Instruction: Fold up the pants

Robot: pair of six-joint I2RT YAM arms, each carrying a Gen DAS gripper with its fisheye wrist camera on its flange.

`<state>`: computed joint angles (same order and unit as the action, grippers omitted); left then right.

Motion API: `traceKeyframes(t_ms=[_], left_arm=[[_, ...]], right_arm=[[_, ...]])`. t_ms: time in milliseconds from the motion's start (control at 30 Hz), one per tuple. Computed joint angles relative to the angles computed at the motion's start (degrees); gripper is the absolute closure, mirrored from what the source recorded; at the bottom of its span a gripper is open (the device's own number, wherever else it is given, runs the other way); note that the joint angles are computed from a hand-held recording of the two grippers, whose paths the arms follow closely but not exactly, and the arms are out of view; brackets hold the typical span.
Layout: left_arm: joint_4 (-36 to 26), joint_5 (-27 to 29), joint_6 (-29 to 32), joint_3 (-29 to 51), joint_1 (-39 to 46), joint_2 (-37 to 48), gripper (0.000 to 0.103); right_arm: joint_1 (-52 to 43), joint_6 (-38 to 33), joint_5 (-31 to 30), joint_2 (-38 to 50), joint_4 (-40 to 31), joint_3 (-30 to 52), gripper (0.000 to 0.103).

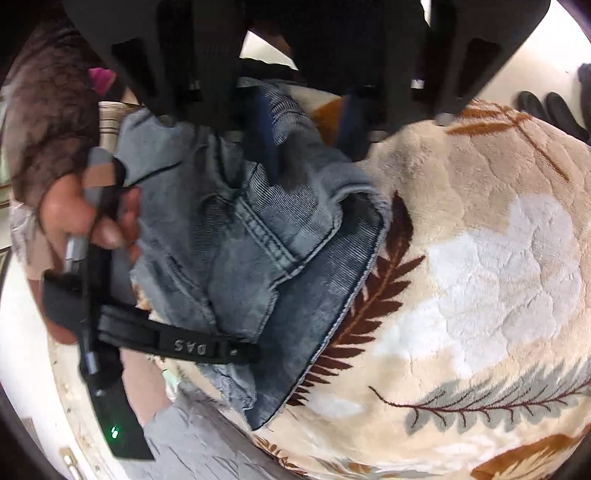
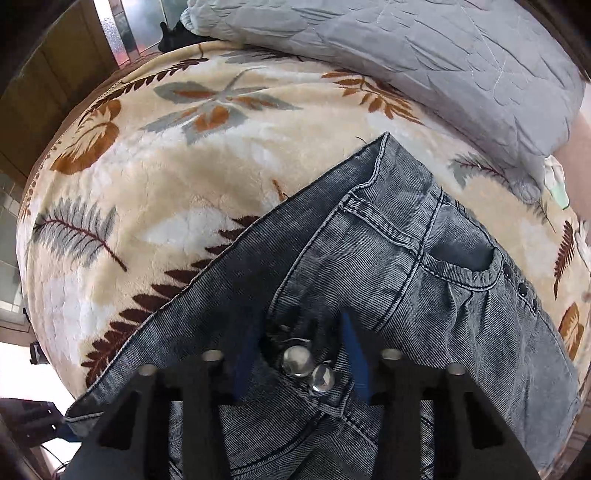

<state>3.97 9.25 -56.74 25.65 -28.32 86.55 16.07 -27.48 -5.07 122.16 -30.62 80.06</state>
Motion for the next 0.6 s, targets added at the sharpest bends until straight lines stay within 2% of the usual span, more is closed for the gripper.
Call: traceKeyframes(t_ms=[33, 100, 167, 200, 233, 333, 367, 400, 467, 500, 533, 600], left_arm=[[0.21, -0.70, -0.42, -0.44, -0.21, -0.47, 0.094], [1.55, -0.16, -1.90, -2.72, 0.15, -3.74, 0.098], [-0.38, -1.85, -2.53, -4.05, -0.85, -8.27, 0.098], [-1.49, -2.97, -2.85, -4.44, -1.59, -9.55, 0.098], [-2.72, -3.88, -3.15, -4.47, -2.04, -9.63, 0.098], [-1.38, -0.25, -3.89, -4.99, 0.21, -5.82, 0.097], [-1.16, 0.74, -3.97, -5.66, 0.80, -6.88, 0.098], [-2.64, 1.34, -2.64, -5.55, 1.41, -9.20, 0.098], [-10.77, -1.06, 1.89, -2.88, 0.32, -15.57, 0.096], [-15.39, -3.01, 4.48, 0.15, -0.38, -16.69, 0.094], [-20.94, -6.28, 7.75, 4.72, -1.46, -16.44, 0.090], [-27.90, -12.17, 12.83, 13.11, -2.94, -12.45, 0.073]], right_arm=[[0.31, 0.08, 0.33, -0.21, -0.17, 0.12, 0.074], [-0.34, 0.46, -1.05, -0.77, -1.51, 0.84, 0.080], [-0.98, 1.94, -4.87, -1.90, -4.60, 3.01, 0.081], [-1.61, 2.48, -7.28, -2.49, -5.80, 3.70, 0.092], [-1.29, 3.14, -7.78, -1.95, -6.40, 4.59, 0.096], [-0.30, 5.53, -6.76, 2.52, -6.83, 6.79, 0.096], [-0.76, 6.52, -7.15, 3.04, -6.14, 6.58, 0.095], [-2.35, 7.94, -10.91, 3.10, -6.09, 6.63, 0.090], [-5.44, 9.09, -16.42, 1.89, -6.53, 6.47, 0.089], [-7.29, 8.38, -19.04, 1.33, -7.75, 6.91, 0.084], [-9.86, 7.24, -21.75, 0.44, -8.87, 7.41, 0.076], [-15.79, 5.32, -23.84, -1.08, -9.15, 8.89, 0.062]])
